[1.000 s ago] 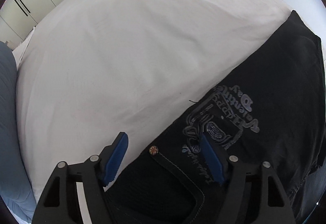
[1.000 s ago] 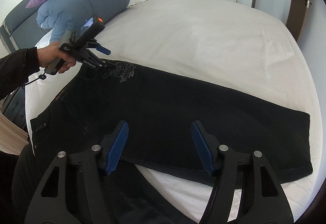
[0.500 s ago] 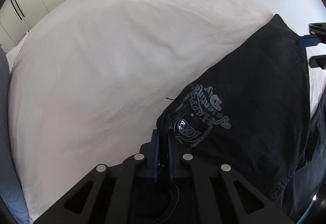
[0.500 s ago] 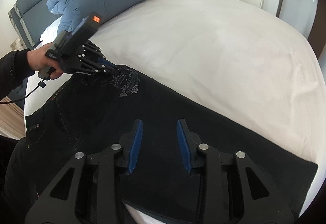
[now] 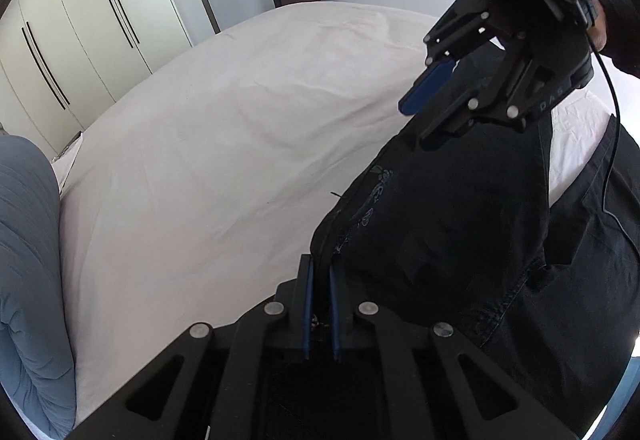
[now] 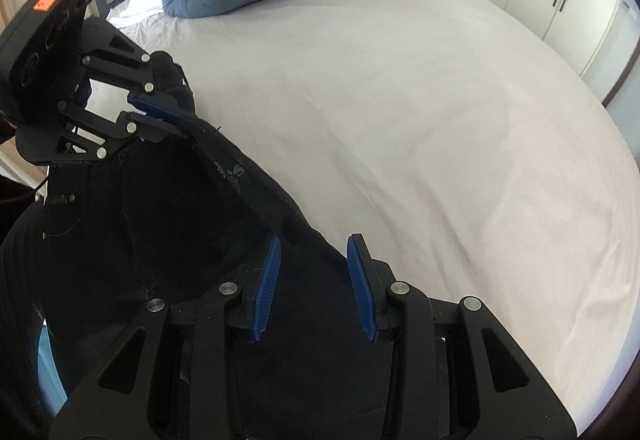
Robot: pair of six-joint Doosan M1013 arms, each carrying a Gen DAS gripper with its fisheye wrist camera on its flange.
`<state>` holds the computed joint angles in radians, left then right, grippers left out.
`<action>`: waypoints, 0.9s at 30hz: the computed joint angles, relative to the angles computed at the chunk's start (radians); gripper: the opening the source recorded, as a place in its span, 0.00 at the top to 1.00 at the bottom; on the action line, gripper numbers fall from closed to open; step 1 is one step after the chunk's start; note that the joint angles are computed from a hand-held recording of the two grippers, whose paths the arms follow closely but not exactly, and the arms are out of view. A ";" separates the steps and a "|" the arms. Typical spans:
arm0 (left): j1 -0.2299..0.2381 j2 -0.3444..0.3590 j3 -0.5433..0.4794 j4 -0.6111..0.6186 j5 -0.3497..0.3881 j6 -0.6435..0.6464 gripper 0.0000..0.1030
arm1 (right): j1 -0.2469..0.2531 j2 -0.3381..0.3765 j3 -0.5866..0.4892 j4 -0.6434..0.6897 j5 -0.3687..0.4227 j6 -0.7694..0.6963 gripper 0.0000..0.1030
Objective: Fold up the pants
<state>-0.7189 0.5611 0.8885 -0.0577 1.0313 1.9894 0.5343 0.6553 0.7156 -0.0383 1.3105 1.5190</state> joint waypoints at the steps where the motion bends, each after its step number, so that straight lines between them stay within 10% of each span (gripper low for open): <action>1: -0.003 -0.008 0.015 -0.001 -0.011 0.001 0.94 | 0.002 0.012 -0.015 -0.005 0.018 -0.015 0.67; 13: -0.006 0.026 -0.034 -0.004 0.002 -0.017 0.94 | 0.011 0.039 -0.052 -0.021 0.057 0.140 0.93; 27: -0.013 -0.123 0.195 -0.057 -0.046 -0.074 0.94 | 0.060 -0.088 0.188 0.146 -0.110 0.480 0.97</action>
